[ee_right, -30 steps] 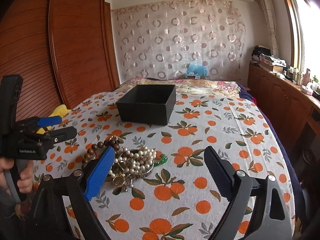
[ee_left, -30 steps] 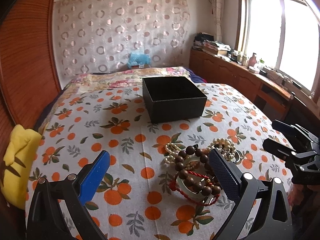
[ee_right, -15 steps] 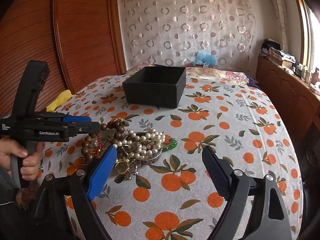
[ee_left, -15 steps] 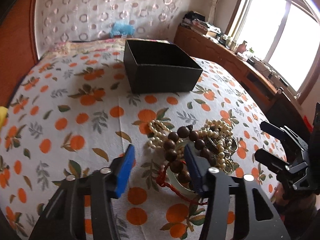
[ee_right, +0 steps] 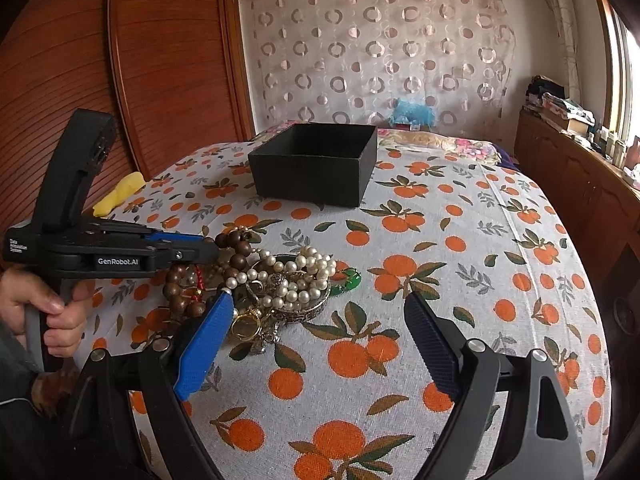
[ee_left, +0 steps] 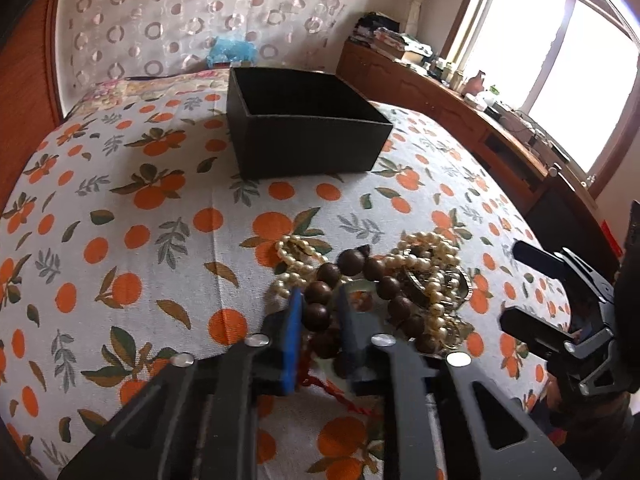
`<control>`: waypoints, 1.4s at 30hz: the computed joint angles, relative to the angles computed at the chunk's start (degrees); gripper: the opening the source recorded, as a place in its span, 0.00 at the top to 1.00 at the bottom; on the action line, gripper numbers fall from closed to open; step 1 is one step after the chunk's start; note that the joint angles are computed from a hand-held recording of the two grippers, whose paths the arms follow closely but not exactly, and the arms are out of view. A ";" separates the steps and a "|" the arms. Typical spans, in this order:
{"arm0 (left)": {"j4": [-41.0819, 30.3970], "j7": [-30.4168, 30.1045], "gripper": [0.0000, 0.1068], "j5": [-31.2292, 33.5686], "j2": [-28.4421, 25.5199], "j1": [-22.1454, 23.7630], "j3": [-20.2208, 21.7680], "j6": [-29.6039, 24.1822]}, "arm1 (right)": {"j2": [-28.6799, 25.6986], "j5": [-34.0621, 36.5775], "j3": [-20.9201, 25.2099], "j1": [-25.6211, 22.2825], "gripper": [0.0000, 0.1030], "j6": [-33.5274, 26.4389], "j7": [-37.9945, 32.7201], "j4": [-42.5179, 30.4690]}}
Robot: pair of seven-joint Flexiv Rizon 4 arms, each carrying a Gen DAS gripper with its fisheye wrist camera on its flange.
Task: Organize jewelry
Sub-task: 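Lower the left gripper onto the brown bead bracelet while the right gripper approaches the pearl necklace, then close the left gripper on the brown beads while the right gripper grasps the pearl necklace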
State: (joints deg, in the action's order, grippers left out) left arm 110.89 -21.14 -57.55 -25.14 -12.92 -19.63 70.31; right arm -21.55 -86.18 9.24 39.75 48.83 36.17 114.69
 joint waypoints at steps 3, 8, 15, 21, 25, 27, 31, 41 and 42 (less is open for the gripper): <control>1.80 5.68 0.89 -5.81 1.95 0.32 -2.27 2.94 | -0.20 -0.31 -0.05 -0.02 0.14 0.25 0.32 0.04; 3.02 14.65 0.89 -18.09 5.98 -1.30 -2.61 3.75 | -0.57 -0.85 -0.17 -0.25 0.17 1.08 0.35 -0.10; 2.78 21.63 0.89 -28.87 9.85 -5.11 0.85 3.10 | -2.00 -1.37 -0.81 -1.30 0.42 6.36 -1.30 -1.63; 1.99 27.37 0.89 -36.04 11.73 -9.16 4.83 4.00 | -3.89 -1.78 -1.83 -2.15 0.47 11.37 -4.17 -4.46; 1.31 29.66 0.89 -39.02 11.79 -11.69 7.57 4.51 | -5.37 -1.60 -2.68 -2.21 0.47 14.15 -5.36 -6.62; 1.16 29.59 0.89 -39.18 11.53 -12.29 8.47 4.34 | -6.17 -1.09 -3.03 -1.93 0.49 14.97 -6.39 -7.59; 1.12 29.01 0.89 -38.82 10.80 -12.68 9.18 4.25 | -7.34 3.64 -3.43 -0.46 0.59 13.85 -11.26 -8.98; 1.17 27.78 0.89 -38.08 9.85 -12.30 9.40 3.90 | -5.84 8.81 -4.59 1.70 0.89 10.63 -14.46 -6.91; 1.18 27.72 0.89 -38.06 9.82 -12.26 9.36 3.91 | -5.65 8.74 -4.50 1.63 0.89 10.62 -14.54 -6.68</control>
